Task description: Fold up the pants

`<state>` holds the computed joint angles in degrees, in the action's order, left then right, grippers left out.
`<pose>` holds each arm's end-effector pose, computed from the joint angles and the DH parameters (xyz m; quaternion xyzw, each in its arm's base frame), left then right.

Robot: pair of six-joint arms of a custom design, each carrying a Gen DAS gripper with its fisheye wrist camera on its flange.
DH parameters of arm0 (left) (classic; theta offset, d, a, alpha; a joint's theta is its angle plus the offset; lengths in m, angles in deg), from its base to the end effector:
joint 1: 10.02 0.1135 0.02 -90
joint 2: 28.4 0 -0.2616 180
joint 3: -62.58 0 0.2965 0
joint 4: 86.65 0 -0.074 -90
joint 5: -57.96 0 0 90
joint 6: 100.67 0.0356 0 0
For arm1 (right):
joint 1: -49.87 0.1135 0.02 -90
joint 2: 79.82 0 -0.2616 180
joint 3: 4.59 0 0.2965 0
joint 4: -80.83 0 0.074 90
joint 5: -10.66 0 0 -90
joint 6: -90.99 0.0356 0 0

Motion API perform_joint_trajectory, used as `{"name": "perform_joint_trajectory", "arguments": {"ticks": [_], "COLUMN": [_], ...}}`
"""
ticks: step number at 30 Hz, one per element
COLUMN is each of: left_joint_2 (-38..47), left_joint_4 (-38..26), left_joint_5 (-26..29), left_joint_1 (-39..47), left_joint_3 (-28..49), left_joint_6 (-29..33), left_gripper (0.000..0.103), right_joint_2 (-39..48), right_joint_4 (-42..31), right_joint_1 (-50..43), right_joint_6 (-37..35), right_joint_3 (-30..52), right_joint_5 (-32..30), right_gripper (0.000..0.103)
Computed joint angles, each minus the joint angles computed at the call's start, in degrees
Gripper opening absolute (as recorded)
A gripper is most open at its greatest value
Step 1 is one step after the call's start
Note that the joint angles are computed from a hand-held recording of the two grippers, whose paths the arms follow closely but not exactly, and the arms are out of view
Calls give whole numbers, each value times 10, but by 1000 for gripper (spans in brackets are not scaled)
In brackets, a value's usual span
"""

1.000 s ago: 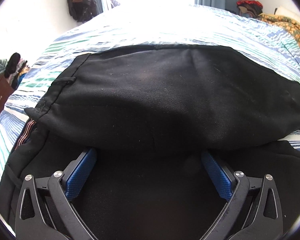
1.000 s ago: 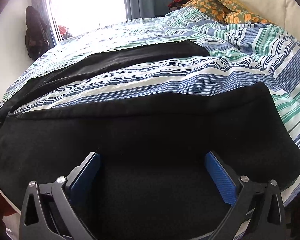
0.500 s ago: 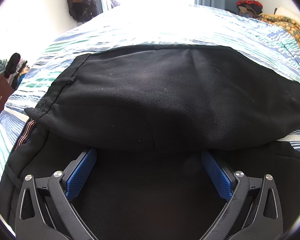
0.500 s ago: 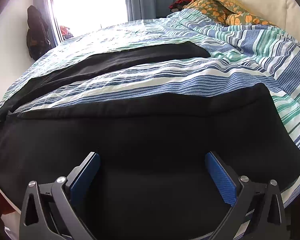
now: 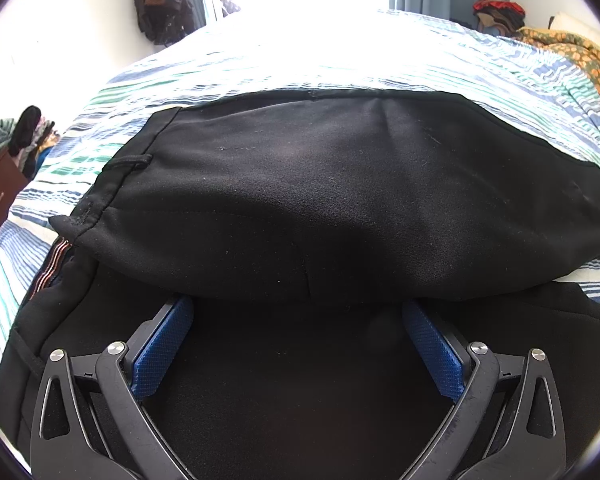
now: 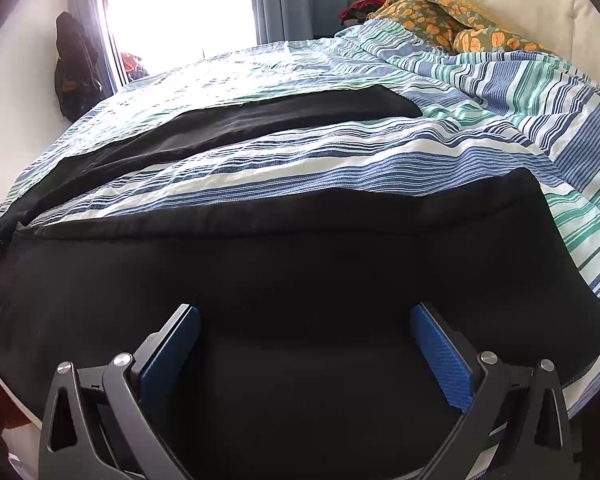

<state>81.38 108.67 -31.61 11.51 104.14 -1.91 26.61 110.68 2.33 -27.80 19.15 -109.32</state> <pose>0.2649 0.1042 -0.0031 -0.1042 0.9423 0.0797 0.3080 0.1448 -0.1319 -0.0132 0.0678 0.9168 0.0026 0.3935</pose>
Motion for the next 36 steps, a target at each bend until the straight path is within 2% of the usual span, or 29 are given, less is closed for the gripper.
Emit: {"name": "perform_joint_trajectory", "arguments": {"ticks": [9,24,31,34,36], "left_joint_2": [-1,0,0,1,1], "left_joint_4": [0,0,1,1,1], "left_joint_5": [0,-2,-3,-3,-3], "left_joint_1": [0,-1,-1,-1,-1], "left_joint_3": [0,1,0,1,1], "left_joint_6": [0,-1,-2,-2,-2], "left_gripper": [103,103,103,103,103], "right_joint_2": [-3,-25,-54,-105,-126], "right_joint_4": [2,-48,-101,-170,-177], "right_joint_1": [2,-18,-45,-80,-97], "right_joint_6": [4,-16,-49,-79,-81], "right_joint_3": [-1,7,10,8,2], "right_joint_5": [2,-27,-63,-127,-154], "right_gripper": [103,103,103,102,103]}}
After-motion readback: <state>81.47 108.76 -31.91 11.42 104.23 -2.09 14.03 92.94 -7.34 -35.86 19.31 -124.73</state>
